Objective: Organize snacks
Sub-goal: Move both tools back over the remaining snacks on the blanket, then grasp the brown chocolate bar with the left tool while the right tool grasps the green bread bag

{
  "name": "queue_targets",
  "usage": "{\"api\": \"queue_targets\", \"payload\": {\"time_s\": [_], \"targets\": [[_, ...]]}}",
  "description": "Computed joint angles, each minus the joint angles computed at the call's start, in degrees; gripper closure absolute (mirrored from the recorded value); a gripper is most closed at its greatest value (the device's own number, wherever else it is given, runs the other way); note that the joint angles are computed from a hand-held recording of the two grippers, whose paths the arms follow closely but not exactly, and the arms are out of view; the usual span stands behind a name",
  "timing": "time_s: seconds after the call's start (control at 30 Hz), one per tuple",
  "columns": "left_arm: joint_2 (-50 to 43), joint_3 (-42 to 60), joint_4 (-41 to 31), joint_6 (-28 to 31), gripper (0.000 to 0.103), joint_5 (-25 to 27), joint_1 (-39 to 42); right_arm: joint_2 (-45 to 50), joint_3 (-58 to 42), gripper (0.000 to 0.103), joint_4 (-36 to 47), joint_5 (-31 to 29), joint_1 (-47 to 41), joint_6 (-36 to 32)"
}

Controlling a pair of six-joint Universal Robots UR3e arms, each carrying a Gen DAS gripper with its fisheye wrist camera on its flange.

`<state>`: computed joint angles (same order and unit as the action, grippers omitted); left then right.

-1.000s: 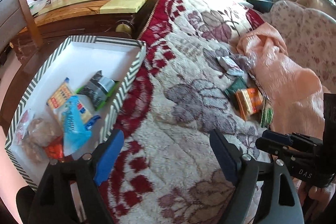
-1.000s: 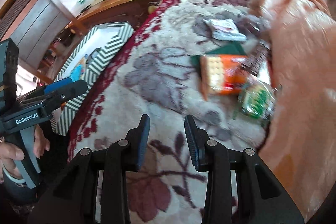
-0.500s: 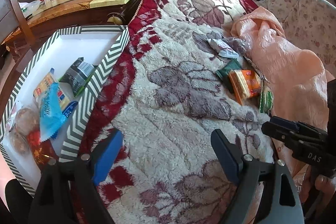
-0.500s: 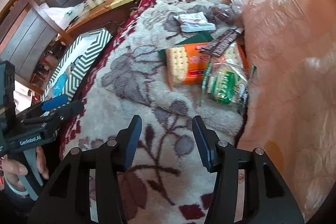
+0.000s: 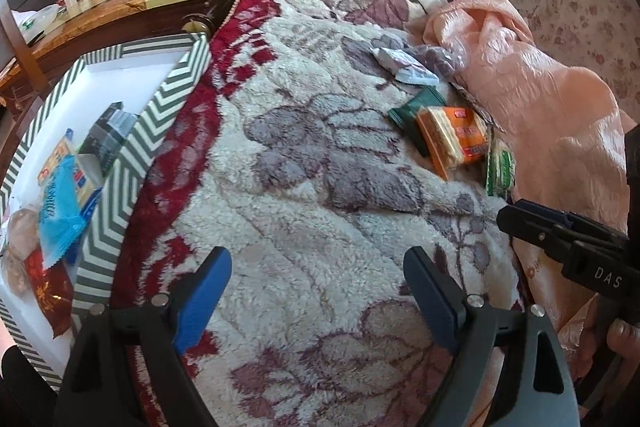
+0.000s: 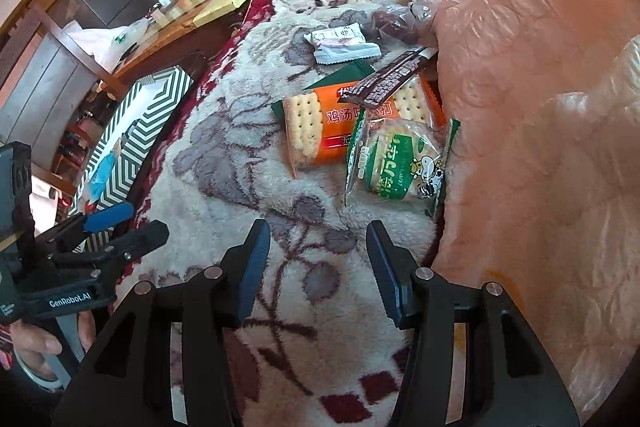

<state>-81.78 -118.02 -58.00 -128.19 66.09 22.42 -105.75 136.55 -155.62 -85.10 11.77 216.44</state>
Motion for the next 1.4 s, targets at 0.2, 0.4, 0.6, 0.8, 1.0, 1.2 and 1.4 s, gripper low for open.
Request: {"api": "queue_targets", "payload": {"time_s": [0.2,0.4,0.6,0.8,1.0,1.2,1.4], "targets": [[-2.85,2.18,0.03,-1.81,0.014,0.49,-2.51,-1.12,0.88,0.053,-0.04,0.91,-1.03,0.11],[-8.23,7.69,1.35,-6.23,0.014,1.16,-7.27,-2.34,1.39,0.053,0.33,1.16,-1.85,0.22],[-16.52,19.7,-2.17,-12.16,0.014,1.67,-14.62,-4.03,2.66,0.053,1.34,2.61,-3.51,-0.09],[-26.83,35.01,-8.56,-17.86,0.011,2.05,-24.34,-5.29,4.72,0.053,0.62,4.34,-5.09,0.39],[-38.7,50.18,-10.92,-24.99,0.011,6.98,-34.39,-7.71,7.44,0.053,0.69,7.06,-7.47,0.2],[-49.06,63.29,-15.51,-28.41,0.012,11.63,-40.26,-10.04,9.88,0.053,0.59,9.84,-10.21,-0.64],[-49.48,61.77,-13.34,-25.57,0.077,11.86,-41.22,-12.93,11.59,0.053,2.14,11.67,-12.83,-1.54]]}}
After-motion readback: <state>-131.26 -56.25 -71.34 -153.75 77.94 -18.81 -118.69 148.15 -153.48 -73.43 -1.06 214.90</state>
